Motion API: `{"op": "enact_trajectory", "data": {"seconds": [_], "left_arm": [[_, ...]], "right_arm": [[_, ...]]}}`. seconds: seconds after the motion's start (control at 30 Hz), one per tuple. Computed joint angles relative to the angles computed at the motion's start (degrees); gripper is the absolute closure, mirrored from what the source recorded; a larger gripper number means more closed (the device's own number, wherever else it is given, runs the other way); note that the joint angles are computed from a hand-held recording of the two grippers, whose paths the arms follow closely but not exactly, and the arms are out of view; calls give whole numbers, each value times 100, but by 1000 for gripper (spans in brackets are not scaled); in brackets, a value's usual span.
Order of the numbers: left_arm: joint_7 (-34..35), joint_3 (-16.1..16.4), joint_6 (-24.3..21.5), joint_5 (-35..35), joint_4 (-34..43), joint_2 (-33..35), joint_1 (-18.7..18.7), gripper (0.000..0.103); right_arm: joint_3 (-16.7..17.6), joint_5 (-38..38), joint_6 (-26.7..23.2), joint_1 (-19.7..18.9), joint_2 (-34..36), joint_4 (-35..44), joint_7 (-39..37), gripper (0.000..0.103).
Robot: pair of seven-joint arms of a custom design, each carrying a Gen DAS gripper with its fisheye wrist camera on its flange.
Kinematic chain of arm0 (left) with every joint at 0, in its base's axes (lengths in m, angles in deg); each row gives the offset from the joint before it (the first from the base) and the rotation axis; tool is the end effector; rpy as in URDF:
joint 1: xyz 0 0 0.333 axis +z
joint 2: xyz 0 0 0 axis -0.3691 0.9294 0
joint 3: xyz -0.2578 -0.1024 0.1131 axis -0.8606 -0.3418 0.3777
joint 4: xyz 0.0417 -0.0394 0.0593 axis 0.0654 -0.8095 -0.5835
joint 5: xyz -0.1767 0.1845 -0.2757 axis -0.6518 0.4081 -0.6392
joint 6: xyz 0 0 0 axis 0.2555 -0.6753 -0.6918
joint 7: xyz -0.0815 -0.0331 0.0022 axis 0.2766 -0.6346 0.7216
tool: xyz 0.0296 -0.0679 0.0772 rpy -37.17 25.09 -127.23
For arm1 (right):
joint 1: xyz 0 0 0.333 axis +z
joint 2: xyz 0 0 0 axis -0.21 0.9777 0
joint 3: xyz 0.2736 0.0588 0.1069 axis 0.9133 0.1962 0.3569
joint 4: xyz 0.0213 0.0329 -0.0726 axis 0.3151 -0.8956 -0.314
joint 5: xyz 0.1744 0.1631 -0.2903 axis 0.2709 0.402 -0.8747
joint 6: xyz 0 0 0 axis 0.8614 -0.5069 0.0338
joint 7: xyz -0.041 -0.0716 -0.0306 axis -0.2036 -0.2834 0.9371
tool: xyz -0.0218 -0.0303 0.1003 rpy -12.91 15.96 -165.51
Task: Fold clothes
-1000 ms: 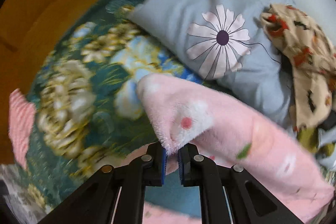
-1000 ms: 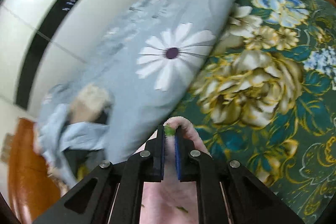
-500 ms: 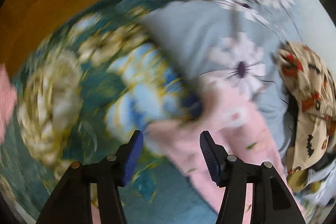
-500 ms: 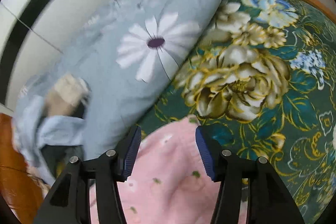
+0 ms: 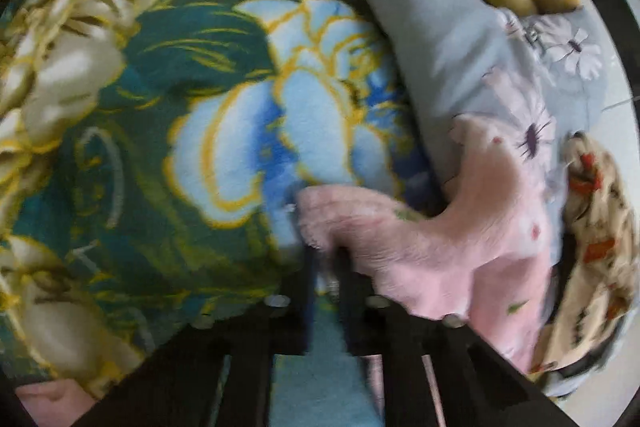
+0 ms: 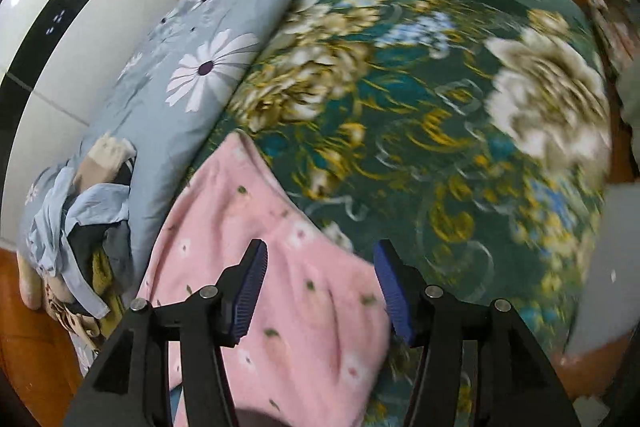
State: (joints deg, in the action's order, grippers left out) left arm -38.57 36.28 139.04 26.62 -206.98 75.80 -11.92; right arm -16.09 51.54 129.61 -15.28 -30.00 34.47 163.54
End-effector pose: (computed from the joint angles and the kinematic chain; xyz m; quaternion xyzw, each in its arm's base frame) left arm 0.5653 0.0577 0.3647 -0.9653 0.0405 -0.2492 0.0665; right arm 0.7514 -0.0067 0.5177 -0.4614 0.8520 -0.0502 0.2424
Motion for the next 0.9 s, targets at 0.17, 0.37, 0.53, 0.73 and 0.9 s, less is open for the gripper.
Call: {"op": "enact_trajectory", "data": {"seconds": [0.17, 0.37, 0.53, 0.73, 0.9], "left_arm": [[-1673, 346, -147, 2305, -256, -881, -233, 101], [533, 237, -1482, 692, -373, -868, -202, 101], [247, 107, -1519, 557, -732, -1027, -161, 101], [840, 124, -829, 9, -1066, -1551, -255, 97], [806, 9, -999, 156, -1740, -2632, -417, 93]], "right_arm": [[27, 209, 698, -6, -864, -1381, 228, 46], [-10, 177, 642, 60, -1099, -1829, 205, 46], [2, 298, 746, 11, -1246, -2191, 131, 46], [96, 720, 976, -158, -1303, -2501, -158, 46], [275, 1223, 1281, -290, -1396, -2801, -802, 46]]}}
